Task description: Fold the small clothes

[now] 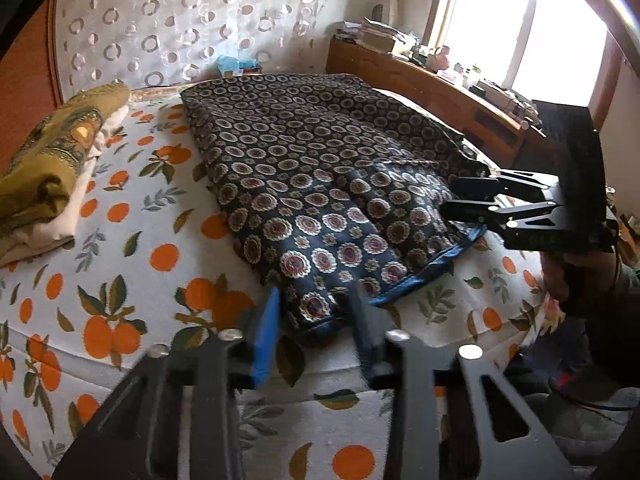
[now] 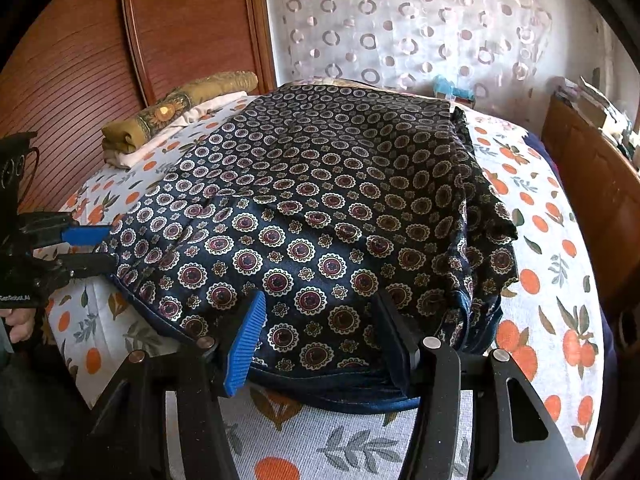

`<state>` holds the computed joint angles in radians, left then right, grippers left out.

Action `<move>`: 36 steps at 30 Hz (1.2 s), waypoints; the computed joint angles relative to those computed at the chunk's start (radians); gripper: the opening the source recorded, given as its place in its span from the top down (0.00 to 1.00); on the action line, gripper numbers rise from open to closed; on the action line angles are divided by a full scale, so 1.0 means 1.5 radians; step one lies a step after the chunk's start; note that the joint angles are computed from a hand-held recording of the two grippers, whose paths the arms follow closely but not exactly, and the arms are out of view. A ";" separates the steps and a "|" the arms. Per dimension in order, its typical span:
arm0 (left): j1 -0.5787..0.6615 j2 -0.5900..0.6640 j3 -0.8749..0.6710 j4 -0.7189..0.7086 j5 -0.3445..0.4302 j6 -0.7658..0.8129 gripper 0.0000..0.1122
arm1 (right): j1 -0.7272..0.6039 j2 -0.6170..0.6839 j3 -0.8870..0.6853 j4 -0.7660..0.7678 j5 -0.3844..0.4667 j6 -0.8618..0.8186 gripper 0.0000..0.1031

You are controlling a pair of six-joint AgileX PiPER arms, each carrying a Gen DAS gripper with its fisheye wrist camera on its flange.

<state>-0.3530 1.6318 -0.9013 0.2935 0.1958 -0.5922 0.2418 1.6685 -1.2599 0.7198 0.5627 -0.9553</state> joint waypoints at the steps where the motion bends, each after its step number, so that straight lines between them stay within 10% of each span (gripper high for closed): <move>1: 0.000 -0.001 -0.002 -0.013 0.002 0.015 0.89 | 0.000 0.000 0.001 0.001 0.001 -0.005 0.42; 11: -0.015 -0.061 -0.056 0.216 0.009 -0.192 0.96 | -0.010 -0.020 0.018 0.019 0.001 -0.031 0.41; 24: 0.009 -0.012 -0.183 0.204 0.022 -0.155 0.96 | -0.035 -0.126 0.083 0.096 0.054 -0.131 0.41; 34: 0.032 -0.008 -0.182 0.225 0.009 -0.179 0.96 | -0.011 -0.025 -0.007 -0.017 0.029 -0.026 0.41; 36: 0.045 -0.007 -0.173 0.210 -0.003 -0.170 0.96 | -0.010 -0.013 -0.019 -0.025 0.021 -0.024 0.54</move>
